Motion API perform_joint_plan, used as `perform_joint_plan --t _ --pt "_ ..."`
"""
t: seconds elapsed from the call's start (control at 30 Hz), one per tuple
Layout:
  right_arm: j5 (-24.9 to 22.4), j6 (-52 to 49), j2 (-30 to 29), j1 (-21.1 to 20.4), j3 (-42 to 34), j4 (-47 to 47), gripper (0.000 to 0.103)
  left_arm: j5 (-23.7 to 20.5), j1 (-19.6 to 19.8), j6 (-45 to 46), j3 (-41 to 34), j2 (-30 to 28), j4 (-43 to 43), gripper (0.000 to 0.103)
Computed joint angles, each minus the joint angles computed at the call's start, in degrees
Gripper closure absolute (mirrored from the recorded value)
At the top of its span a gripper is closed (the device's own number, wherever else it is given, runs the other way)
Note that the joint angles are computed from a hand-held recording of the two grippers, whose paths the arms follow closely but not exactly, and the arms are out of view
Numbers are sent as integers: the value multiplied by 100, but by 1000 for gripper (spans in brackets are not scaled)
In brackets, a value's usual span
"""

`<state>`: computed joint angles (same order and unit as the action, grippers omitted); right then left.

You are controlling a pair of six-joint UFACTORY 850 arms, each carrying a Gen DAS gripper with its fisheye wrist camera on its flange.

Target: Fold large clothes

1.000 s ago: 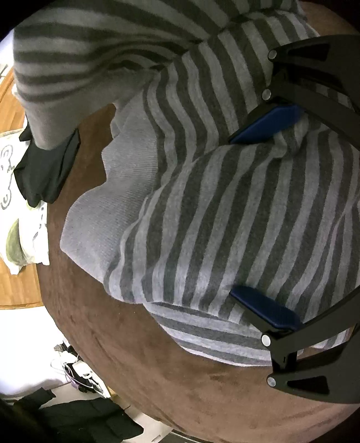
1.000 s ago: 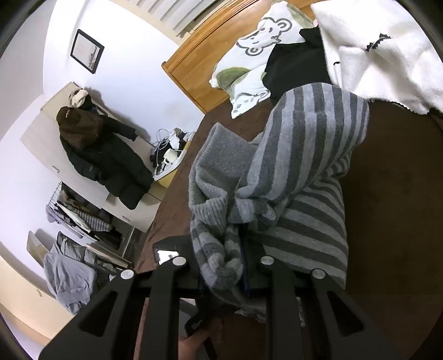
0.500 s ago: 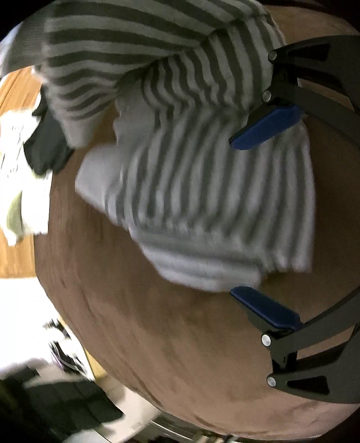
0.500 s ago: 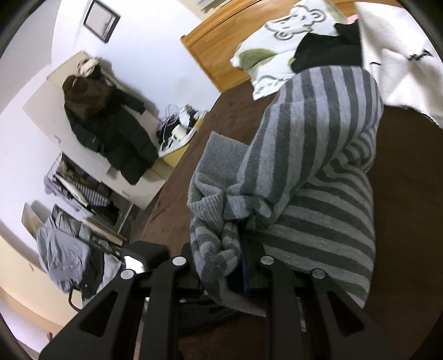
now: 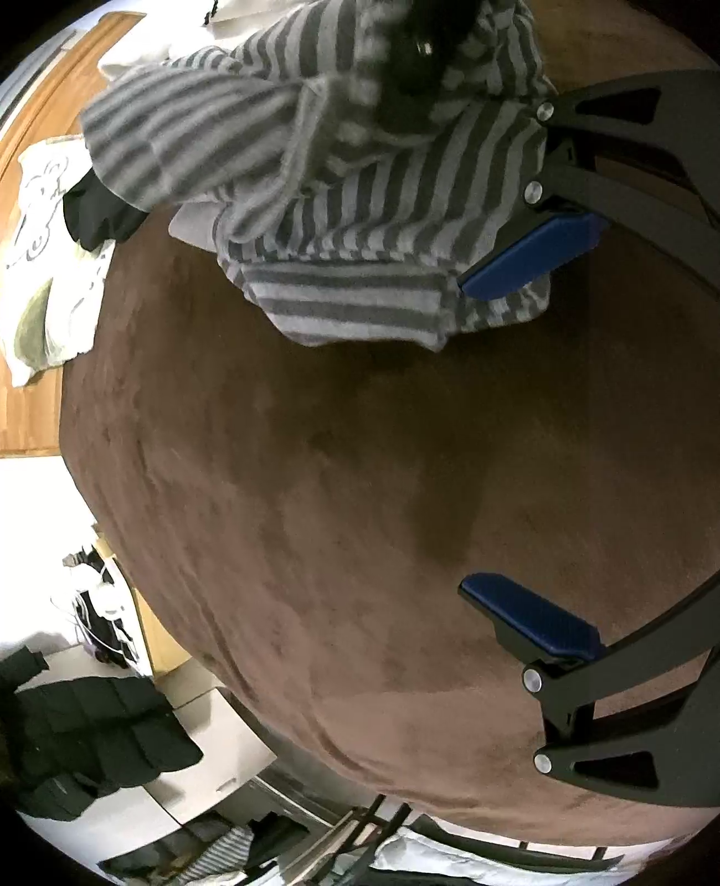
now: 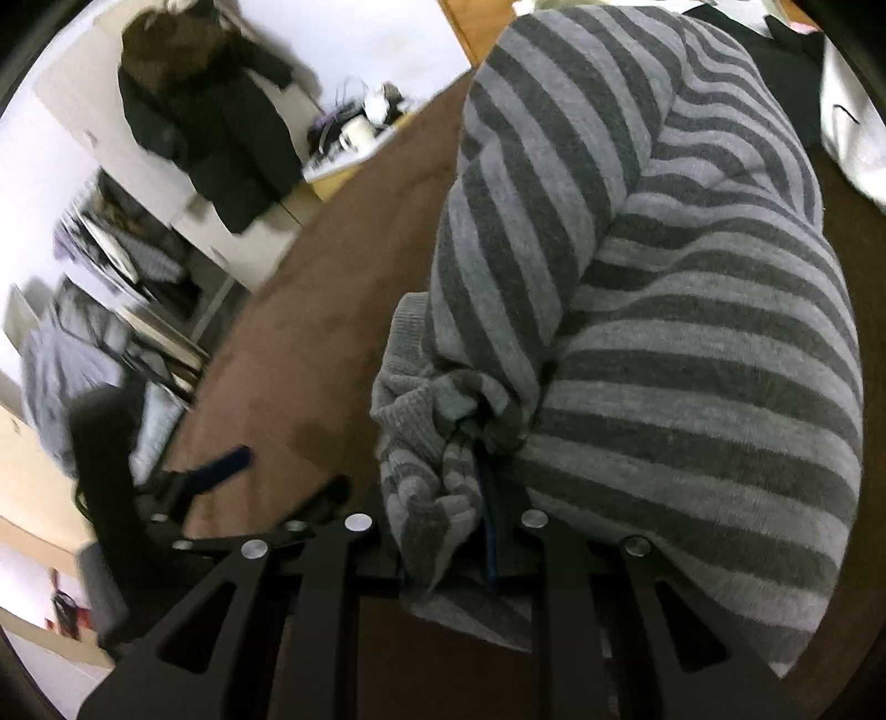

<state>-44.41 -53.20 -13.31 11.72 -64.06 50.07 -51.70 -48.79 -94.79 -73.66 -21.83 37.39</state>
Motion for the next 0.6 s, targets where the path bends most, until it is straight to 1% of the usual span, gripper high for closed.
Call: perform_joint_plan --t 0.17,0.3,0.37,0.47,0.6 --pt "54 538 -159 145 -156 -828 84 119 0 -198 218 125 -112 6" --pt "133 795 -245 255 -192 -1146 83 182 -29 -417 383 227 -153 6" --pt "83 840 -283 246 -220 -1177 83 198 -48 -495 449 263 -170 6" --pt "-67 999 -376 260 -365 -1218 83 188 -76 -536 490 281 -216 6" --pt "-575 1221 -578 141 -712 -1214 83 116 -112 -578 521 342 -218 6"
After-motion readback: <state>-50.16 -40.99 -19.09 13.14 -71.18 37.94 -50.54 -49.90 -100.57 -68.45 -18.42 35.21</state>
